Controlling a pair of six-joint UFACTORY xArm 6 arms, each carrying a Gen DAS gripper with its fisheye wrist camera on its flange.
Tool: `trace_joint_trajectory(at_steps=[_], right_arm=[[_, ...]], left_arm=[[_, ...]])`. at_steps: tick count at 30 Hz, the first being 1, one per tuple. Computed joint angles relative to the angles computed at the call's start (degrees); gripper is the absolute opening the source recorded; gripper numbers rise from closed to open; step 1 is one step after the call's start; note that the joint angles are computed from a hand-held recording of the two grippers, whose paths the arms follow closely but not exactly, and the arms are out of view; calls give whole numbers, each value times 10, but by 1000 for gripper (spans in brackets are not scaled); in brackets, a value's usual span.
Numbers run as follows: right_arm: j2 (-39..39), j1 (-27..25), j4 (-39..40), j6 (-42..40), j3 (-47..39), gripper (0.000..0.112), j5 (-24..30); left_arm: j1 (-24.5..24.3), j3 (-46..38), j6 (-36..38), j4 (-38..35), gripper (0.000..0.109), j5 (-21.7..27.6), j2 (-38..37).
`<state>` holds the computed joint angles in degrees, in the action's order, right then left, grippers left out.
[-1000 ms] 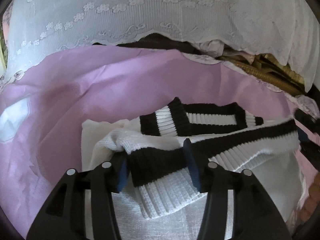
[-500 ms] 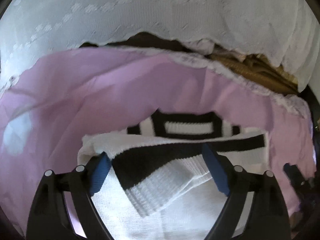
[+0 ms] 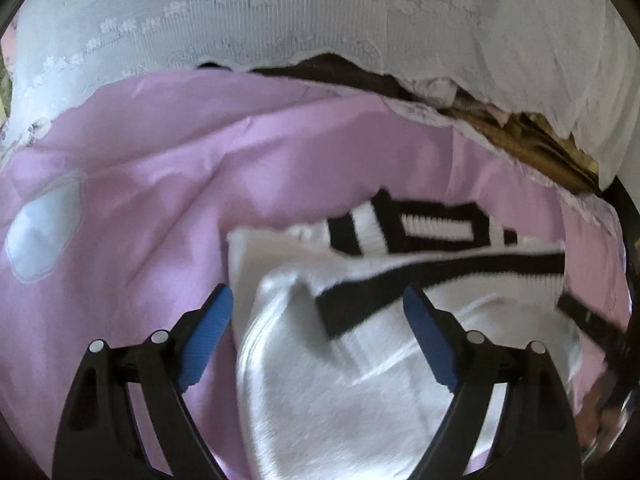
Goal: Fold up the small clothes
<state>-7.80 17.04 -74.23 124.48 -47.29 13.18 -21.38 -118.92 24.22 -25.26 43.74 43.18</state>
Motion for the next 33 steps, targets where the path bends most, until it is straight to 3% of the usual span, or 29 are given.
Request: trace_joint_trajectory(at_steps=[1,6,7,9,11,13,16,18,19,21,23,25,27,30,33], right_arm=[[0,-6,-6,8,1,44,-10],[17,-19,34,-41,-7,47,-48],[33,-30,36,-51,-19,47,-83],[88,-55,-31,-5,-81,47,-145],[92,-61,-131,106,-127,47,-118],[59,-51,-138,138,-113,47,-40],[28,-19,-44,23,-78,47,48],[9,13,-29,-19,-54,47,103],[7,19,-35,-14,-48,47,108],[8,15,-34,-15,-38,47,84],[36,9,36,-94,-51,45,55],[55,20,97,-168,-65,45,68],[66,26,124,-202,-72,45,67],[67,21,104,-162,-62,45,58],[74,16,50,-106,-59,45,51]], left_arm=[[7,0,20,-26,84,21,1],[25,-27,91,-127,84,119,16],[26,-53,105,-151,84,146,30],[19,-162,79,-144,84,185,92],[9,-264,-12,-131,84,151,154],[11,-275,-65,-143,84,97,161],[2,-189,-86,-82,85,29,114],[-9,-82,-52,-52,85,-33,58],[-13,-26,-30,-45,85,-63,29],[-12,54,51,-101,85,-85,-17],[-15,118,152,-161,85,-86,-60],[-23,187,260,-207,85,-103,-105],[-34,228,323,-205,85,-121,-130],[-41,234,352,-186,85,-115,-127],[-56,175,230,-66,86,-156,-74]])
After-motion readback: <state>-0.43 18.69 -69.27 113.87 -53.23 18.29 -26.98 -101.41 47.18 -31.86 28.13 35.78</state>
